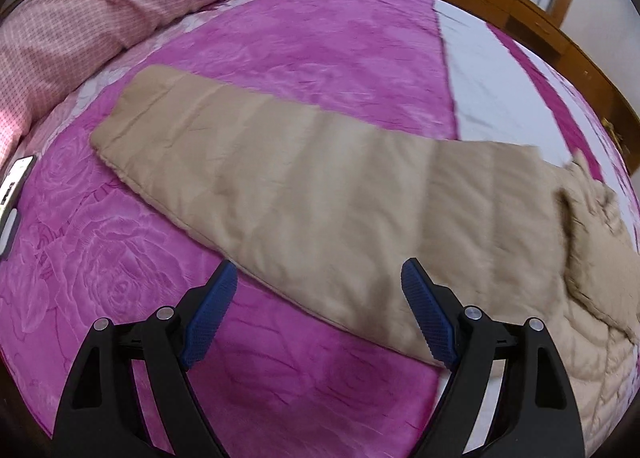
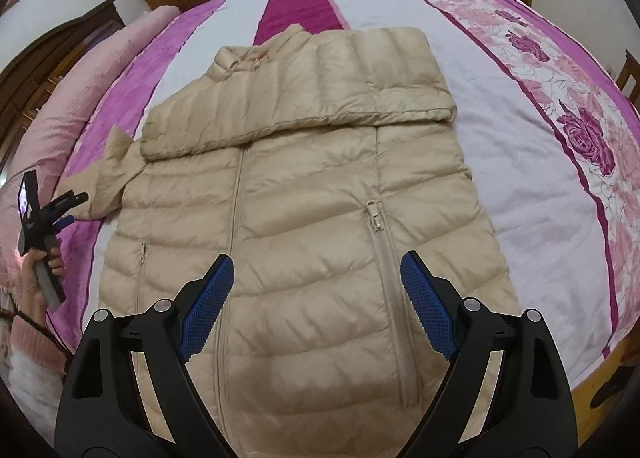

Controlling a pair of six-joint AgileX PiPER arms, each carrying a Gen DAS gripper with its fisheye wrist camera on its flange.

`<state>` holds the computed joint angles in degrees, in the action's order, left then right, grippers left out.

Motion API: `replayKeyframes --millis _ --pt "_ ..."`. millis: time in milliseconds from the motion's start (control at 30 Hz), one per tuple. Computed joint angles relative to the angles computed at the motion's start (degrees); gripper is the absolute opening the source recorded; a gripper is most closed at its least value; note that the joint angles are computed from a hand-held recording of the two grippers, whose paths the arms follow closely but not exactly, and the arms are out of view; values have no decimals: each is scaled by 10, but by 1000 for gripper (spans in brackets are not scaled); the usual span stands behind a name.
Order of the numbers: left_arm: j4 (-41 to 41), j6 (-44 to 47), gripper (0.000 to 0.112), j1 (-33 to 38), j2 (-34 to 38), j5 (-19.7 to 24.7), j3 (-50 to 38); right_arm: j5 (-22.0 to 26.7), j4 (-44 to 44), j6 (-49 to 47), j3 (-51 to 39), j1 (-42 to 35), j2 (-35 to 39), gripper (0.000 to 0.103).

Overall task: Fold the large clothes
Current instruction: 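Move the left gripper to the other sleeve and grasp its cuff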

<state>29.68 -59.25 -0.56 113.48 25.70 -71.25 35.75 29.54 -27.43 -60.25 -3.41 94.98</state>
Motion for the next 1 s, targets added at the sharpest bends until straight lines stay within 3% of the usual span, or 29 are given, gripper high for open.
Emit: replayKeyframes --millis 100,300,433,567,767,833,900,1000 --pt "4 -5 81 22 19 -10 -6 0 -29 40 0 13 -2 85" --pt "-77 71 82 66 49 -71 -11 -2 -54 66 4 26 -6 85" --pt "-34 30 82 65 63 -73 -24 -2 -82 99 13 26 -12 85" --pt "33 -24 78 50 78 -40 -48 0 -90 105 25 16 -18 88" --pt "105 -70 47 24 67 -19 -40 -3 -47 61 43 -8 -18 90" --pt "111 -73 26 17 58 -18 -32 -2 -26 38 47 -18 -20 90" --pt "120 -81 14 10 41 -23 -17 -4 -13 21 52 -24 -24 91" --pt "215 -175 11 -17 -5 -17 29 -6 8 -5 59 -36 -26 91"
